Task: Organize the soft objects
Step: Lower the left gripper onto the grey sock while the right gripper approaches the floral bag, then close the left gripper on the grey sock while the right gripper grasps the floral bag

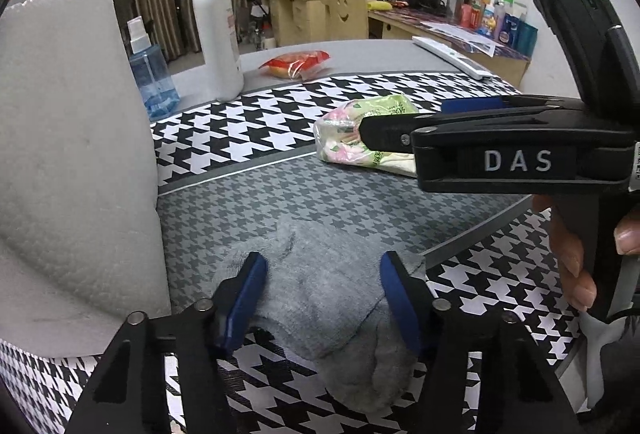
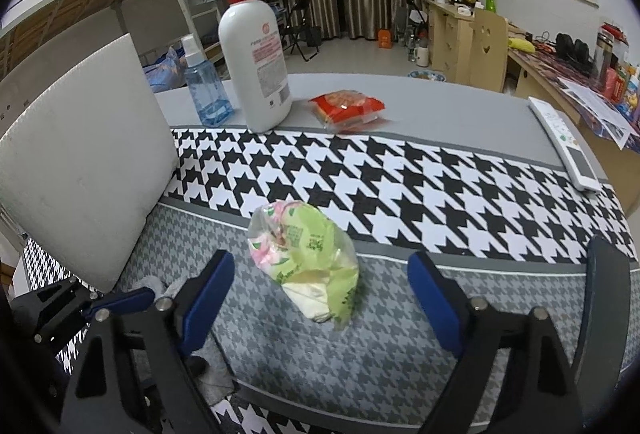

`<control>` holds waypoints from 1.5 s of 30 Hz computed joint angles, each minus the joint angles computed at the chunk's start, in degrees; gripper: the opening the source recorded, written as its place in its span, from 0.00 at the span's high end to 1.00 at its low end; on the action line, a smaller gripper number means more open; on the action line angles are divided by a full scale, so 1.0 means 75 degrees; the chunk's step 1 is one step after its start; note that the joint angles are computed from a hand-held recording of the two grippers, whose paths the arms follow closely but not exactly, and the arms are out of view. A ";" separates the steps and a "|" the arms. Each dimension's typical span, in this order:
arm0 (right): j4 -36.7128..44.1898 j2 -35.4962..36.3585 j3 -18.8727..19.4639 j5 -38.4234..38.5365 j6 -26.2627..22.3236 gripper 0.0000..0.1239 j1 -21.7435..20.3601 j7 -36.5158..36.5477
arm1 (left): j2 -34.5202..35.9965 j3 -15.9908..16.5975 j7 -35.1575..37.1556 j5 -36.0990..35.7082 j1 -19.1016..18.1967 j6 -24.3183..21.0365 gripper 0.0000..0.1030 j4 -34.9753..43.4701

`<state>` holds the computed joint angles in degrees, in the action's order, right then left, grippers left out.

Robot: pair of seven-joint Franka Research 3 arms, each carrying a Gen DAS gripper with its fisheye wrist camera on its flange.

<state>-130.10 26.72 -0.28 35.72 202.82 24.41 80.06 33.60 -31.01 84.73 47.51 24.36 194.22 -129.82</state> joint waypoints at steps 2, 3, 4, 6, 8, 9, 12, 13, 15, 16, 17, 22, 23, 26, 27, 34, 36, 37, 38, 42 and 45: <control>0.0024 0.0023 0.0121 -0.0165 -0.0063 0.34 -0.0153 0.0066 | 0.0082 -0.0257 0.0034 0.0169 0.0276 -0.0087 0.53 -0.0006; 0.0042 0.0041 0.0119 -0.0190 -0.0098 0.36 -0.0159 0.0077 | 0.0140 -0.0422 0.0072 0.0241 0.0441 -0.0149 0.57 -0.0007; 0.0066 0.0058 0.0089 -0.0185 -0.0144 0.37 -0.0131 0.0073 | 0.0214 -0.0600 0.0133 0.0298 0.0620 -0.0219 0.62 -0.0004; 0.0076 0.0077 0.0119 -0.0255 -0.0180 0.40 -0.0174 0.0128 | 0.0295 -0.0808 0.0288 0.0274 0.0822 -0.0286 0.68 -0.0023; 0.0081 0.0087 0.0113 -0.0301 -0.0224 0.43 -0.0186 0.0160 | 0.0408 -0.1075 0.0463 0.0247 0.1086 -0.0387 0.73 -0.0040; 0.0093 0.0096 0.0143 -0.0361 -0.0267 0.48 -0.0234 0.0192 | 0.0437 -0.1151 0.0553 0.0184 0.1147 -0.0409 0.73 -0.0054; 0.0120 0.0115 0.0170 -0.0486 -0.0421 0.52 -0.0320 0.0308 | 0.0532 -0.1373 0.0800 0.0000 0.1350 -0.0488 0.75 -0.0081; 0.0144 0.0131 0.0117 -0.0479 -0.0463 0.53 -0.0273 0.0320 | 0.0555 -0.1424 0.0883 -0.0067 0.1399 -0.0504 0.75 -0.0090; 0.0146 0.0134 0.0224 -0.0630 -0.0535 0.58 -0.0422 0.0415 | 0.0620 -0.1539 0.1039 -0.0186 0.1505 -0.0540 0.75 -0.0099; 0.0134 0.0132 0.0313 -0.0737 -0.0539 0.60 -0.0534 0.0486 | 0.0655 -0.1611 0.1112 -0.0239 0.1575 -0.0561 0.75 -0.0109; 0.0122 0.0131 0.0359 -0.0818 -0.0544 0.65 -0.0598 0.0543 | 0.0707 -0.1699 0.1187 -0.0284 0.1665 -0.0587 0.75 -0.0113; 0.0024 0.0094 0.0606 -0.1226 -0.0487 0.77 -0.0931 0.0855 | 0.0761 -0.1858 0.1464 -0.0465 0.1836 -0.0553 0.78 -0.0200; -0.0009 0.0073 0.0664 -0.1306 -0.0468 0.80 -0.1009 0.0928 | 0.0768 -0.1892 0.1509 -0.0466 0.1875 -0.0553 0.79 -0.0219; -0.0131 -0.0016 0.0694 -0.1420 -0.0355 0.84 -0.1067 0.1106 | 0.0775 -0.1958 0.1622 -0.0428 0.1989 -0.0468 0.81 -0.0293; -0.0178 -0.0051 0.0693 -0.1443 -0.0312 0.85 -0.1069 0.1153 | 0.0820 -0.2029 0.1635 -0.0390 0.2078 -0.0476 0.81 -0.0301; -0.0442 -0.0279 0.0444 -0.1206 -0.0010 0.85 -0.0716 0.1225 | 0.0969 -0.2368 0.1730 -0.0247 0.2512 -0.0469 0.83 -0.0385; -0.0518 -0.0336 0.0407 -0.1101 0.0093 0.85 -0.0626 0.1194 | 0.0930 -0.2382 0.1719 -0.0206 0.2562 -0.0389 0.83 -0.0435; -0.0572 -0.0370 0.0387 -0.1043 0.0180 0.85 -0.0570 0.1163 | 0.0922 -0.2388 0.1693 -0.0169 0.2589 -0.0355 0.83 -0.0451; -0.0622 -0.0409 0.0349 -0.0952 0.0247 0.85 -0.0488 0.1106 | 0.0891 -0.2379 0.1657 -0.0130 0.2598 -0.0312 0.83 -0.0468; -0.0754 -0.0517 0.0336 -0.0704 0.0428 0.85 -0.0365 0.0974 | 0.0792 -0.2273 0.1408 0.0082 0.2546 -0.0180 0.83 -0.0471; -0.0863 -0.0610 0.0329 -0.0459 0.0573 0.85 -0.0272 0.0894 | 0.0776 -0.2303 0.1218 0.0338 0.2638 -0.0101 0.82 -0.0472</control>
